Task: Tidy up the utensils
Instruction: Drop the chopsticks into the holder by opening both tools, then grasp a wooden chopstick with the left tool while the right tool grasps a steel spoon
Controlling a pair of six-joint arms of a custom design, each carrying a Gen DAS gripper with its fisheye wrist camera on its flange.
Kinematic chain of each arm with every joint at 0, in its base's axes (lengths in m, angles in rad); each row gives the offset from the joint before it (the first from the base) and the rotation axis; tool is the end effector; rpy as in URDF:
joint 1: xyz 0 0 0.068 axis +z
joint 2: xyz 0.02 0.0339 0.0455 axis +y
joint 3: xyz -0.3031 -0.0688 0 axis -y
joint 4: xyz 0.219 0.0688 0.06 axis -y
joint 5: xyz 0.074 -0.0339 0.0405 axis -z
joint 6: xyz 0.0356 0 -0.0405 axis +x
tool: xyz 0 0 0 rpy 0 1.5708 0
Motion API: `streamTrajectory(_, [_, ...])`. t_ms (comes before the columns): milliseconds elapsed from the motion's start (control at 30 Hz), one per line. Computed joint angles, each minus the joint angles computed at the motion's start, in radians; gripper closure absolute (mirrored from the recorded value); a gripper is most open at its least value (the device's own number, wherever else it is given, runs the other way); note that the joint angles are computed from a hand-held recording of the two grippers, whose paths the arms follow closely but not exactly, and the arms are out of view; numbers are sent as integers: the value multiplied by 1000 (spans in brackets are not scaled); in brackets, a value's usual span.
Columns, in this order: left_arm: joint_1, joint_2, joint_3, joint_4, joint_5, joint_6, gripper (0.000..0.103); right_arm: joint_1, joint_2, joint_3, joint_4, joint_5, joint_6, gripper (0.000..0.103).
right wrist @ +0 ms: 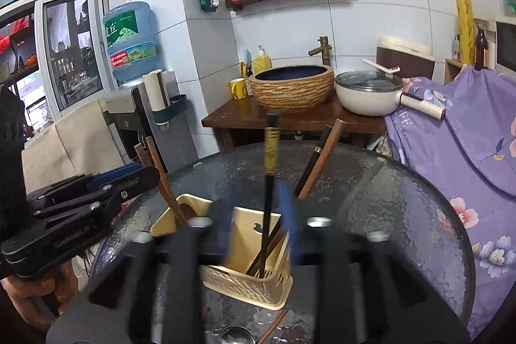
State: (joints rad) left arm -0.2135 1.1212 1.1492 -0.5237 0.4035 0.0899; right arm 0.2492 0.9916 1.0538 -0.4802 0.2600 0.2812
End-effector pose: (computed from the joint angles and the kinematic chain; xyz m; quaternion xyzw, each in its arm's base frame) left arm 0.1919 -0.0559 0.4018 0.2286 0.8164 -0.2028 0.4901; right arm 0.1651 0.0326 0.3967 0.0839 0.8301 0.0368 0.5500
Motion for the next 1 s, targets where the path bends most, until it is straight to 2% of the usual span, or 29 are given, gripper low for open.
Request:
streamTrajectory(33, [10, -19, -14, 9, 8, -2, 37, 41, -22, -14, 12, 55, -7, 38])
streamTrajectory(100, [41, -62, -40, 6, 38, 14, 33, 102, -41, -16, -5, 121, -20, 38])
streamTrajectory(233, [156, -140, -95, -31, 103, 53, 15, 295, -90, -35, -74, 298, 22, 38])
streamTrajectory(333, [282, -161, -131, -77, 162, 87, 13, 408, -88, -45, -156, 354, 90, 38])
streamTrajectory(400, [334, -168, -158, -105, 165, 124, 11, 458, -73, -65, -204, 367, 153, 38])
streamTrajectory(567, [423, -194, -260, -130, 122, 233, 8, 560, -11, -168, -256, 365, 279, 38])
streamTrajectory(700, [511, -184, -344, -143, 123, 320, 8, 574, 51, -267, -214, 306, 316, 38])
streamTrajectory(833, [602, -167, -390, -164, 151, 393, 8, 519, 101, -340, -133, 229, 284, 38])
streamTrajectory(1000, [652, -148, -416, -178, 167, 448, 8, 434, 179, -365, -62, 158, 200, 38])
